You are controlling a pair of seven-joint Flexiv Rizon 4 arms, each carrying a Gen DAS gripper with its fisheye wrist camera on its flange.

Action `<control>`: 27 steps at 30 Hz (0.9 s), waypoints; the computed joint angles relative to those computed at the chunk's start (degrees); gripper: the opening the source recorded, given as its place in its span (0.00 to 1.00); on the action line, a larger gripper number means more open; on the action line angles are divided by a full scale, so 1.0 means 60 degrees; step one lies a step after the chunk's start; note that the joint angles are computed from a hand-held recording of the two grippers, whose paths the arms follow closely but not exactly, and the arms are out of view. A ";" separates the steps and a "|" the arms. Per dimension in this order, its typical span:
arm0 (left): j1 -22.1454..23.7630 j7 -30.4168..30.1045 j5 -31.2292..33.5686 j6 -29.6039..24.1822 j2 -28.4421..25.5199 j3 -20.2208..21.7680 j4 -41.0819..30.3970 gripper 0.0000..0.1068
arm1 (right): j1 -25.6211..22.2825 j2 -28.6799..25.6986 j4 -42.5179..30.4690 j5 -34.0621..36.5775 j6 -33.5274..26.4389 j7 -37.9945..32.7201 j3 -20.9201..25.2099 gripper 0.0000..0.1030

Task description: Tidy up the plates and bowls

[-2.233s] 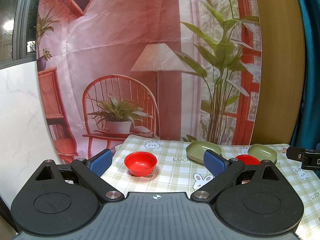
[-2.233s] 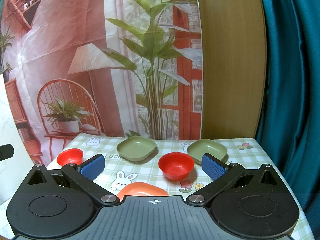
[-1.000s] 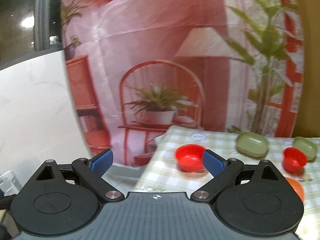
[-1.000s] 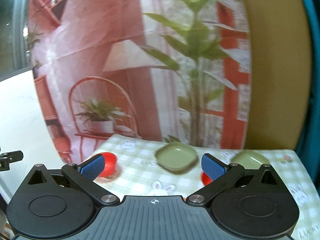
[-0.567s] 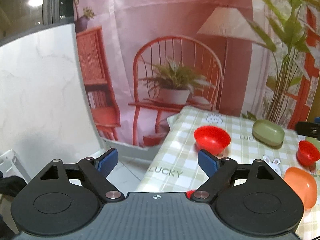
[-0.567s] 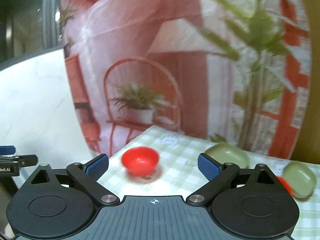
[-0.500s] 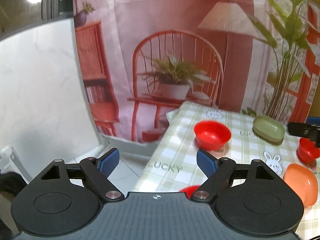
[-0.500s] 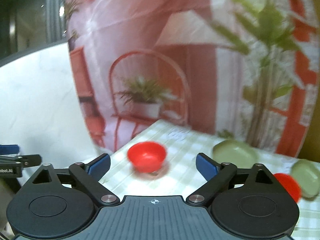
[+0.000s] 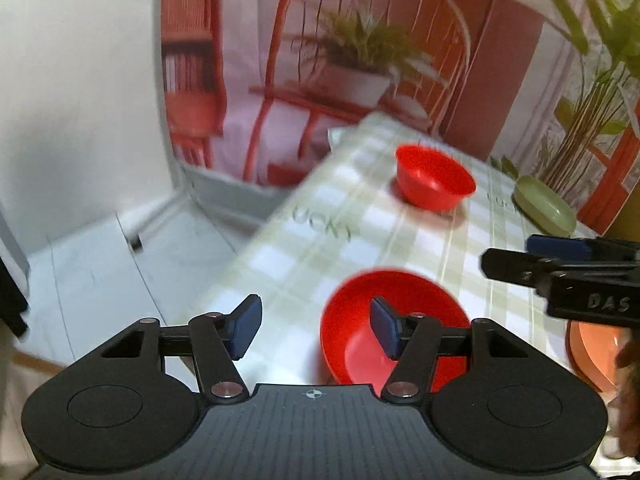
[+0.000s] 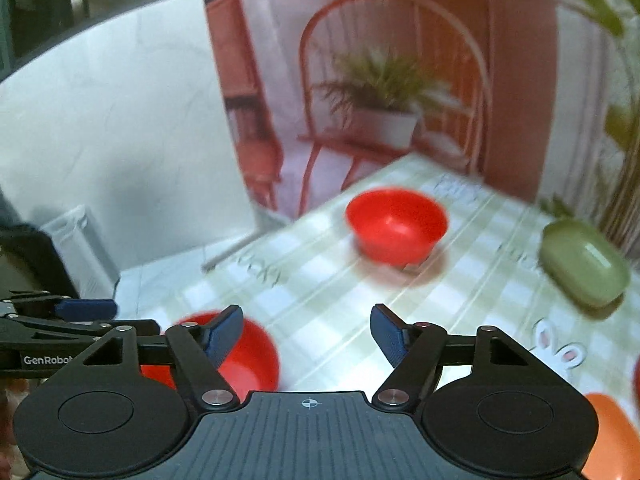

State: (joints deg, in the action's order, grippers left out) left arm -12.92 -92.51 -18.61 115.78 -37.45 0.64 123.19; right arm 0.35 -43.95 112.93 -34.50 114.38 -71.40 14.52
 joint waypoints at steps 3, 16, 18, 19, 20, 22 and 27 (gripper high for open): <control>-0.0007 -0.0086 -0.0060 -0.0131 -0.0167 -0.0021 0.0023 0.58 | -0.0304 -0.0244 -0.0072 -0.0477 -0.0304 -0.0022 0.0345 0.57; 0.0344 -0.0436 0.0396 -0.0413 -0.0325 -0.0411 0.0025 0.20 | -0.1667 -0.0892 -0.0201 -0.0923 -0.1598 -0.0777 0.2043 0.29; 0.0246 -0.0433 0.0457 -0.0361 -0.0336 -0.0341 0.0027 0.15 | -0.1701 -0.0887 -0.0183 -0.0698 -0.1640 -0.0866 0.2113 0.23; 0.0213 -0.0427 0.0477 -0.0362 -0.0330 -0.0318 0.0033 0.15 | -0.1776 -0.0908 -0.0190 -0.0622 -0.1698 -0.0896 0.2209 0.21; 0.0158 -0.0431 0.0469 -0.0339 -0.0341 -0.0282 0.0026 0.15 | -0.1871 -0.0956 -0.0215 -0.0565 -0.1756 -0.0938 0.2334 0.15; 0.0216 -0.0457 0.0543 -0.0283 -0.0340 -0.0336 0.0029 0.15 | -0.2045 -0.1002 -0.0192 -0.0454 -0.1788 -0.1059 0.2539 0.12; 0.0040 -0.0321 0.0510 -0.0481 -0.0287 -0.0164 -0.0046 0.15 | -0.2147 -0.0947 -0.0128 -0.0156 -0.1739 -0.1162 0.2690 0.10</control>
State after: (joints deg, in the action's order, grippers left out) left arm -12.68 -94.43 -15.55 112.90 -39.17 -0.34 122.91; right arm -12.53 -49.63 112.16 -35.44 103.95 -78.37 30.66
